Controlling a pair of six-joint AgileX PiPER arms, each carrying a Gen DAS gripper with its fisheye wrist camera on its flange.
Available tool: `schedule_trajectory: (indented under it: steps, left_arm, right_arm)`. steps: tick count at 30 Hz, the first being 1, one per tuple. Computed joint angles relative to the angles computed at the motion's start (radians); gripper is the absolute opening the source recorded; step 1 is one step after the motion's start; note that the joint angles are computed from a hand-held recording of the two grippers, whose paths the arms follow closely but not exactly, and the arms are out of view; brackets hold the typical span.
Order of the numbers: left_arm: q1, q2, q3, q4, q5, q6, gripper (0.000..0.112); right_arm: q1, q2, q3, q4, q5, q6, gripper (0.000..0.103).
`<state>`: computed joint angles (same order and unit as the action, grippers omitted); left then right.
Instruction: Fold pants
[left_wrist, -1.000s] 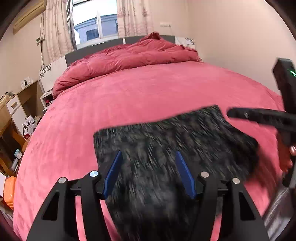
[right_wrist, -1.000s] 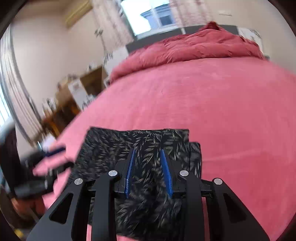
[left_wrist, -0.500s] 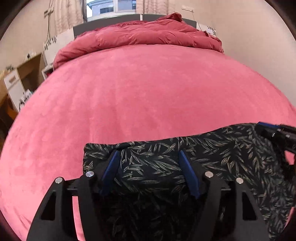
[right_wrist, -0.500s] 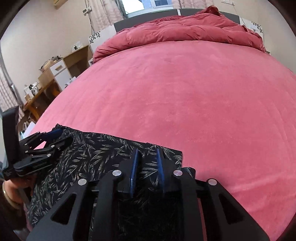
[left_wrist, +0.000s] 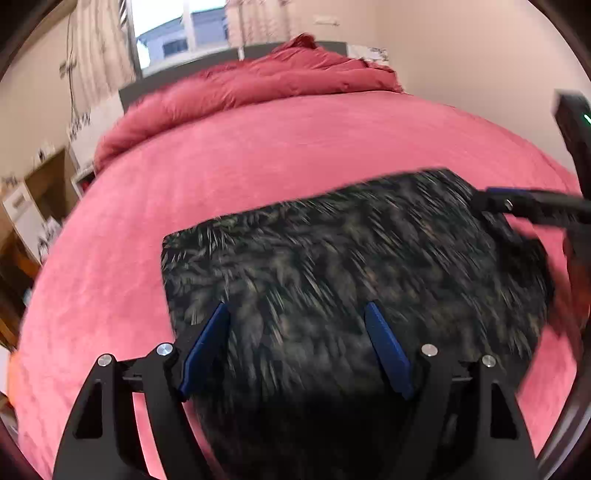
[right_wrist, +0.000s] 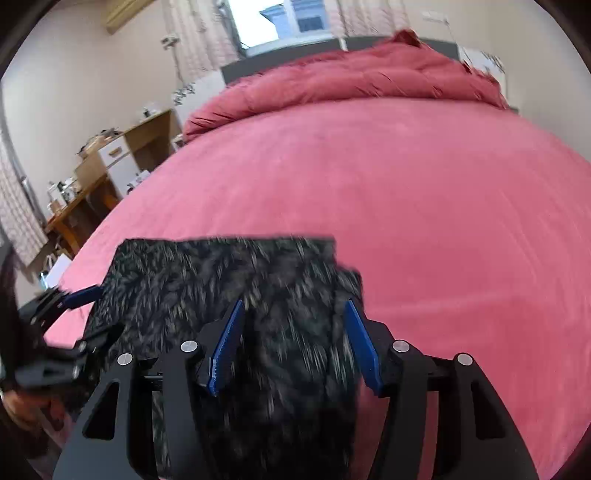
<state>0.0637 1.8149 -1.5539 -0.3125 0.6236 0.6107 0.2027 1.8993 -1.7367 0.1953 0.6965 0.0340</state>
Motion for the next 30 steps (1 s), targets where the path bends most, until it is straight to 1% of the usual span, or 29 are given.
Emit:
schedule_trajectory:
  steps: [2,4,7,8,9,10,12,14,15,17,18,19,20,22,23,25,27,28,29,30]
  left_arm:
    - [0.017,-0.064,0.104,-0.073,-0.035,0.047,0.077]
    - [0.033,-0.104,0.17,-0.12,-0.058,0.066,0.077]
    - [0.063,-0.137,0.237,-0.191,-0.074,0.106,0.078]
    - [0.069,-0.14,0.249,-0.206,-0.075,0.118,0.078]
    - [0.081,-0.144,0.267,-0.233,-0.08,0.144,0.08]
    - [0.096,-0.142,0.275,-0.26,-0.081,0.172,0.08]
    - [0.126,-0.145,0.307,-0.332,-0.079,0.221,0.081]
    - [0.132,-0.147,0.311,-0.334,-0.073,0.208,0.08]
    - [0.132,-0.144,0.303,-0.324,-0.07,0.195,0.08]
    - [0.142,-0.156,0.307,-0.35,-0.061,0.182,0.082]
    - [0.143,-0.173,0.335,-0.368,-0.07,0.178,0.085]
    - [0.155,-0.179,0.341,-0.392,-0.06,0.166,0.088]
    - [0.154,-0.179,0.343,-0.39,-0.064,0.148,0.089]
    - [0.146,-0.169,0.337,-0.359,-0.065,0.11,0.09]
    - [0.145,-0.167,0.34,-0.36,-0.071,0.115,0.09]
    - [0.139,-0.164,0.346,-0.347,-0.087,0.11,0.09]
    - [0.133,-0.167,0.354,-0.338,-0.097,0.102,0.09]
    - [0.133,-0.166,0.352,-0.329,-0.094,0.093,0.091]
    - [0.132,-0.164,0.35,-0.321,-0.089,0.082,0.091]
    - [0.128,-0.166,0.352,-0.309,-0.087,0.068,0.091]
  right_arm:
    - [-0.001,-0.032,0.049,-0.03,-0.005,0.046,0.055]
    - [-0.004,-0.08,0.122,-0.057,-0.018,0.101,0.056]
    - [-0.012,-0.152,0.233,-0.079,-0.038,0.162,0.063]
    - [-0.007,-0.161,0.248,-0.118,-0.026,0.206,0.064]
    - [-0.012,-0.17,0.262,-0.14,0.004,0.266,0.064]
    - [-0.031,-0.178,0.281,-0.122,0.017,0.299,0.064]
    - [-0.031,-0.168,0.267,-0.183,0.048,0.37,0.062]
    - [-0.009,-0.142,0.238,-0.233,0.077,0.396,0.062]
    - [0.008,-0.143,0.238,-0.275,0.069,0.421,0.062]
    - [0.006,-0.177,0.277,-0.274,0.014,0.424,0.062]
    - [0.001,-0.206,0.311,-0.273,-0.03,0.435,0.062]
    - [-0.006,-0.233,0.343,-0.263,-0.078,0.435,0.062]
    - [-0.015,-0.266,0.384,-0.238,-0.14,0.417,0.062]
    - [-0.024,-0.292,0.416,-0.164,-0.19,0.34,0.062]
    - [-0.025,-0.291,0.419,-0.103,-0.191,0.275,0.062]
    - [-0.006,-0.274,0.401,-0.078,-0.161,0.231,0.062]
    - [0.029,-0.251,0.376,-0.139,-0.12,0.256,0.062]
    - [0.051,-0.23,0.35,-0.199,-0.082,0.302,0.063]
    - [0.059,-0.203,0.319,-0.23,-0.037,0.338,0.066]
    - [0.053,-0.191,0.312,-0.222,-0.022,0.348,0.068]
